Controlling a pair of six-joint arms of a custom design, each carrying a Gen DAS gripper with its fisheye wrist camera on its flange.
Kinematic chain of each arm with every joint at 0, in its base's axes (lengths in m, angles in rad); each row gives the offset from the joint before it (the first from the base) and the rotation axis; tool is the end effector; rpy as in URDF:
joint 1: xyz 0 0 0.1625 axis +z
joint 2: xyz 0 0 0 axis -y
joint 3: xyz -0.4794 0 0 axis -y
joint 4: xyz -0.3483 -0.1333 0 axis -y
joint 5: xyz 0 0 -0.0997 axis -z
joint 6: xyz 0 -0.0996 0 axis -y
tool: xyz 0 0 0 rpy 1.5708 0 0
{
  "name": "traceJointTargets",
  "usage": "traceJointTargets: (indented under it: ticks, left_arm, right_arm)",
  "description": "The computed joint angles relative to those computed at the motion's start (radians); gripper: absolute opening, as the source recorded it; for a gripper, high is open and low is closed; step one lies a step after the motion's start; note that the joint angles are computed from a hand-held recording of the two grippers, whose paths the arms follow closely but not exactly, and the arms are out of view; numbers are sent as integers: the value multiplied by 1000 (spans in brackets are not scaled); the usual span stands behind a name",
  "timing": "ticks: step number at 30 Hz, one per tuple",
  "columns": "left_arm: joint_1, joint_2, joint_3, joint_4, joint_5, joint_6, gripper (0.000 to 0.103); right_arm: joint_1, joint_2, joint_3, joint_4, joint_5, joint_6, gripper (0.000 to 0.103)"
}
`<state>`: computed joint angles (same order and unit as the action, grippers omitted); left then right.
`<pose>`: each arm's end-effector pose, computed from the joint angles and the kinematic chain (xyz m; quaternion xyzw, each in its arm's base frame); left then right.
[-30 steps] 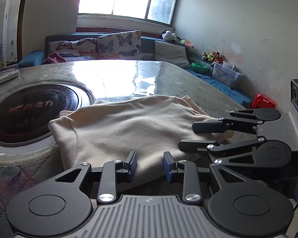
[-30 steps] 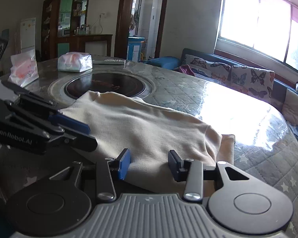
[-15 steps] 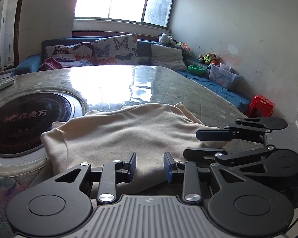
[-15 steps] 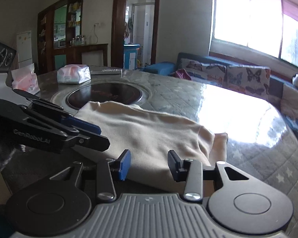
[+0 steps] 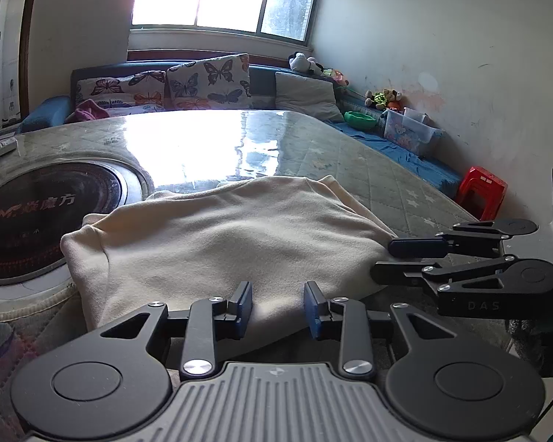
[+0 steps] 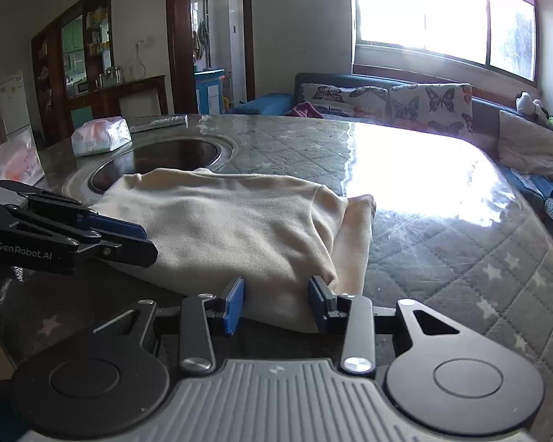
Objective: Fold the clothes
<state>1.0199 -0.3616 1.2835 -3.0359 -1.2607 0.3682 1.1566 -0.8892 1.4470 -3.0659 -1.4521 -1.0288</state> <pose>-0.2758 -0.7616 0.0249 0.3850 0.8714 -0.2775 0.1240 -0.1635 -0.7324 0.3722 0.2949 -0.8408 0.3735 0.2581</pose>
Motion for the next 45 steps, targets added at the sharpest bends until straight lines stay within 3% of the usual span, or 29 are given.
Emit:
traceJointTargets:
  ticks: [7, 19, 39, 45]
  left_arm:
    - [-1, -23, 31, -27, 17, -18, 34]
    - [11, -95, 141, -123, 78, -90, 34]
    - [31, -118, 168, -150, 48, -146, 33]
    - [37, -128, 142, -150, 95, -192, 38]
  right_arm:
    - [0, 3, -15, 18, -4, 12, 38]
    - [30, 11, -19, 36, 31, -46, 38]
    - [63, 35, -29, 69, -16, -140, 39]
    - [94, 29, -38, 157, 5, -230, 39]
